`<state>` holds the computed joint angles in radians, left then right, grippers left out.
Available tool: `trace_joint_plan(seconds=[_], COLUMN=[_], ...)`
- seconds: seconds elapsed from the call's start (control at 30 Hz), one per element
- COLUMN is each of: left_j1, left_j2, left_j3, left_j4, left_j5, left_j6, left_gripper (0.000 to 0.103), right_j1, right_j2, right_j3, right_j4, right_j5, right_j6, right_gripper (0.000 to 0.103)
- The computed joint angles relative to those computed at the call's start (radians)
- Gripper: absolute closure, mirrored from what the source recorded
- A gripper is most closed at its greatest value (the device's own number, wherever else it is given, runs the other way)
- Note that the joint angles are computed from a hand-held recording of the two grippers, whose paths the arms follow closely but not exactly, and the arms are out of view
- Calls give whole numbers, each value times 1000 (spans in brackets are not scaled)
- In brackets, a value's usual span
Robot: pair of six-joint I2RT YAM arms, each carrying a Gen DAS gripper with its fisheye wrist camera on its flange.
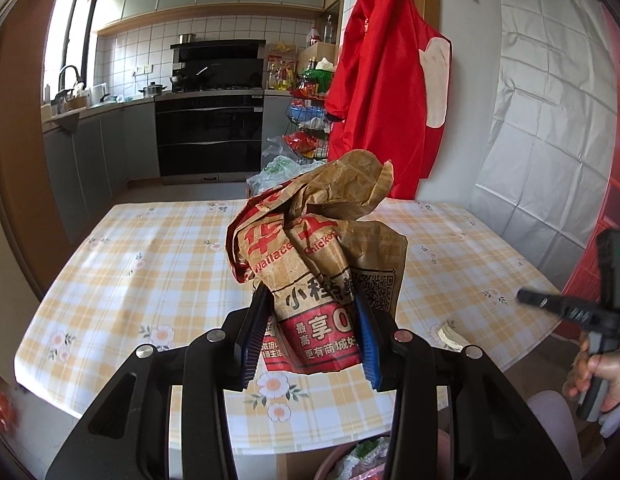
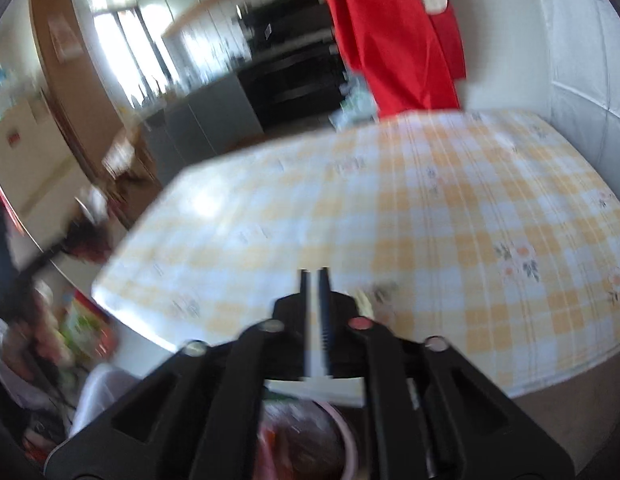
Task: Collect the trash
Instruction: 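Carry the wrapper and glove scrap over the pink bin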
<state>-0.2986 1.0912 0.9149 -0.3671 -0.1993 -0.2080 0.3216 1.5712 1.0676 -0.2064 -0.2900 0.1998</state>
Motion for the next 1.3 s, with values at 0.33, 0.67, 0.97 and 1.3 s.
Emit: trace_joint_plan(seconds=[0.33, 0.67, 0.97, 1.3], left_j1=[22, 53, -62, -261], left_j2=[-75, -124, -252, -388], left_j3=[-109, -142, -170, -177], left_j4=[0, -22, -100, -233], left_j5=[27, 49, -27, -169], left_j6=[-75, -105, -146, -237], left_gripper=[63, 63, 63, 62], right_j1=[80, 70, 152, 240], right_j2=[323, 276, -25, -269], right_j3=[145, 153, 41, -89], right_j4=[-86, -94, -137, -247], right_j5=[188, 128, 72, 89], right_j6=[-107, -77, -88, -78], right_gripper=[71, 85, 85, 77])
